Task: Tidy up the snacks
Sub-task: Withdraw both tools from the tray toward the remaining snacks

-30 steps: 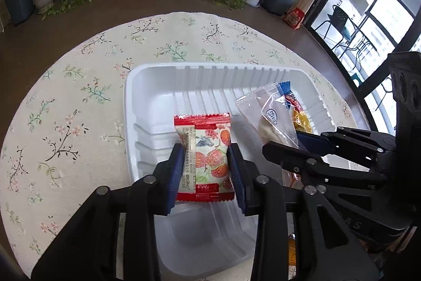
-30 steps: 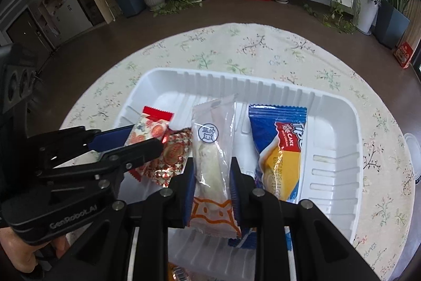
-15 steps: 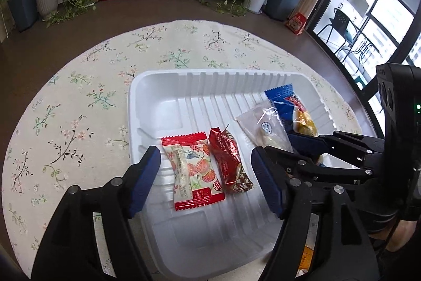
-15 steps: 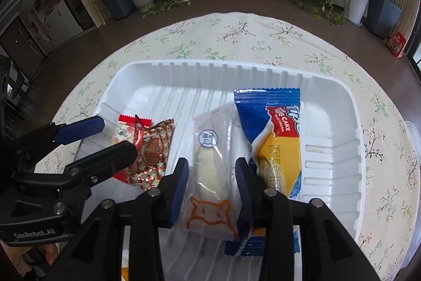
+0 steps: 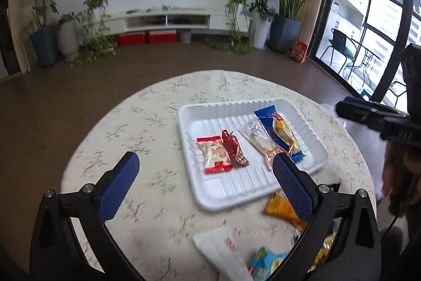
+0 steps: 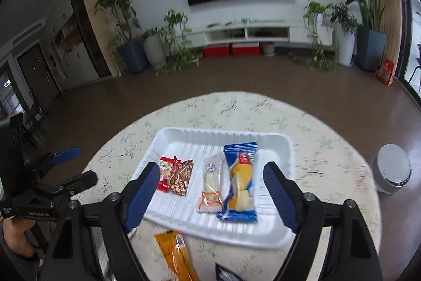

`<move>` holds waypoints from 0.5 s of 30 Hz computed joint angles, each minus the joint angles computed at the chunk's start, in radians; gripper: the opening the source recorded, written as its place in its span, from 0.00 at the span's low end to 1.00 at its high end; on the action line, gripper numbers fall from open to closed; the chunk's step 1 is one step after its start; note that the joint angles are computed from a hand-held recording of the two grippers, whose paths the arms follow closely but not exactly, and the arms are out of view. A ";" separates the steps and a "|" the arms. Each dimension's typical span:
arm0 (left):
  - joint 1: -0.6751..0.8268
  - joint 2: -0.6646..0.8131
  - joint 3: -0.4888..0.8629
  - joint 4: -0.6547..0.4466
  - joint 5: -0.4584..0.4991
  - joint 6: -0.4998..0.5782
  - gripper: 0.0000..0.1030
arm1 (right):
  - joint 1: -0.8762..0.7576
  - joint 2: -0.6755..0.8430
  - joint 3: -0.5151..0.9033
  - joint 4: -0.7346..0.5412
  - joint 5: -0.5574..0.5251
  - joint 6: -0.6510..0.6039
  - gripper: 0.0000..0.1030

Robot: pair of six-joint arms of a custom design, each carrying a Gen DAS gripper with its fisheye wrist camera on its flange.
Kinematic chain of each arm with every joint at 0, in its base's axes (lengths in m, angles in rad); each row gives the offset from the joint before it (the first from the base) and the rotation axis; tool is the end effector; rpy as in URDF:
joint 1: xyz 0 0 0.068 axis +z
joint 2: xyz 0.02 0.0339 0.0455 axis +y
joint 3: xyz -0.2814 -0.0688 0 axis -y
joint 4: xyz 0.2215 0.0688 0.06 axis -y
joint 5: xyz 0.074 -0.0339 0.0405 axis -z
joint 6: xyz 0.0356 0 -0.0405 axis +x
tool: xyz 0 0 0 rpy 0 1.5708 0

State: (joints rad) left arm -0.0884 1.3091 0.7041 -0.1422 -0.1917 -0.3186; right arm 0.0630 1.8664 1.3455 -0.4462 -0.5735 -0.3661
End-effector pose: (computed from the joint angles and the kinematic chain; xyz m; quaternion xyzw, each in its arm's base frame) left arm 0.2431 -0.0147 0.2346 -0.1428 0.9018 0.0054 0.4079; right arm 0.3810 0.0434 0.2390 -0.2771 0.8769 0.2239 0.3226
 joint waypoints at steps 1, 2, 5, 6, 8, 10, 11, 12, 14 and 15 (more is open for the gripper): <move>-0.011 -0.051 -0.023 -0.031 -0.007 -0.015 1.00 | -0.022 -0.028 -0.014 -0.012 -0.013 -0.017 0.81; -0.028 -0.102 -0.043 -0.081 -0.009 -0.049 1.00 | -0.053 -0.067 -0.041 -0.018 -0.036 -0.037 0.81; -0.057 -0.227 -0.101 -0.181 -0.006 -0.160 1.00 | -0.157 -0.180 -0.149 -0.019 -0.102 -0.088 0.81; -0.071 -0.286 -0.141 -0.190 0.004 -0.201 1.00 | -0.191 -0.215 -0.189 -0.029 -0.115 -0.114 0.81; -0.129 -0.382 -0.202 -0.224 -0.011 -0.269 1.00 | -0.260 -0.265 -0.247 -0.085 -0.147 -0.171 0.81; -0.213 -0.441 -0.245 -0.265 -0.053 -0.353 1.00 | -0.318 -0.299 -0.289 -0.151 -0.178 -0.231 0.81; -0.294 -0.467 -0.266 -0.304 -0.101 -0.422 1.00 | -0.345 -0.319 -0.321 -0.172 -0.186 -0.258 0.81; -0.364 -0.474 -0.279 -0.334 -0.147 -0.483 1.00 | -0.372 -0.339 -0.352 -0.197 -0.193 -0.294 0.81; -0.556 -0.465 -0.307 -0.387 -0.251 -0.662 1.00 | -0.417 -0.363 -0.406 -0.250 -0.192 -0.364 0.81; -0.640 -0.449 -0.315 -0.407 -0.286 -0.743 1.00 | -0.435 -0.376 -0.439 -0.273 -0.184 -0.393 0.81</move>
State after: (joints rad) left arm -0.7283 0.8597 0.3887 -0.5489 -0.4777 -1.0621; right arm -0.3723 1.4907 0.9064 -0.7194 -0.7571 -0.7596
